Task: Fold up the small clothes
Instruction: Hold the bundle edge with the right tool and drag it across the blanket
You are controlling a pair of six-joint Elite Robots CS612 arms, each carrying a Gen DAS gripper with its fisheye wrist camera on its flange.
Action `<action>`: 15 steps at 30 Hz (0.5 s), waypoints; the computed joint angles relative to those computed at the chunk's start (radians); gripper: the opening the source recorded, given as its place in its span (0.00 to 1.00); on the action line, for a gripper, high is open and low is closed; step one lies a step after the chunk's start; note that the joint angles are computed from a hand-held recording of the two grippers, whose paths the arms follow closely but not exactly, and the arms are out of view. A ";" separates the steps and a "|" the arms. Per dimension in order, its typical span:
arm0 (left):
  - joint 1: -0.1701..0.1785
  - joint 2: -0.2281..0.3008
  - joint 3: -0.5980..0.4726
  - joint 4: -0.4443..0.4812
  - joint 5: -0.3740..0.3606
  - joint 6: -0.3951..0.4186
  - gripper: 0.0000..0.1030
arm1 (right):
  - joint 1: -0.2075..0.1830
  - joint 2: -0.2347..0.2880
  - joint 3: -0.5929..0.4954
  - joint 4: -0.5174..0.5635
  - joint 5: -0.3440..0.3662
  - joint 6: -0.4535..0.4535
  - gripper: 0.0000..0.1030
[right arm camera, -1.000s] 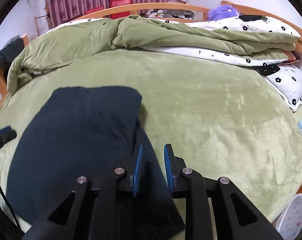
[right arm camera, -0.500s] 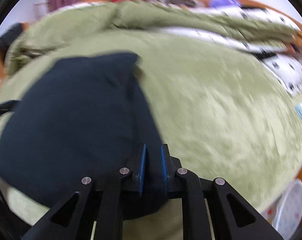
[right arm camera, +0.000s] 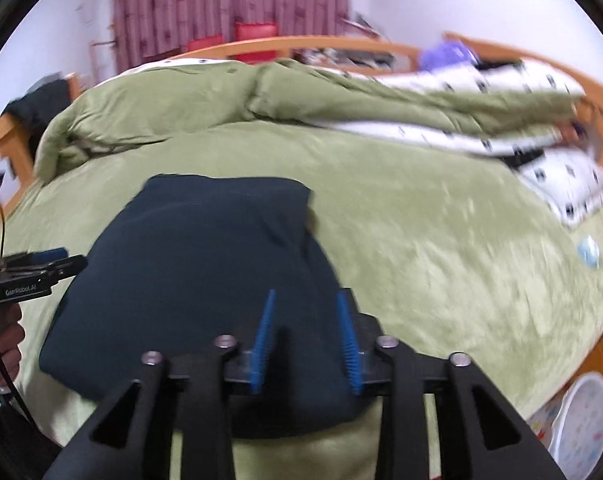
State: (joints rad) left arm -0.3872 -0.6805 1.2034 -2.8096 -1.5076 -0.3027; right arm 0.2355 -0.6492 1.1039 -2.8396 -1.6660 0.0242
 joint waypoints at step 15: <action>-0.037 -0.061 0.127 0.013 0.021 0.063 0.65 | 0.003 0.025 -0.031 0.145 -0.026 0.027 0.33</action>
State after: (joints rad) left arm -0.4245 -0.7413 1.3304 -2.7968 -1.4862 -0.2397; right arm 0.2389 -0.6238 1.0727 -2.6946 -1.6924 0.0514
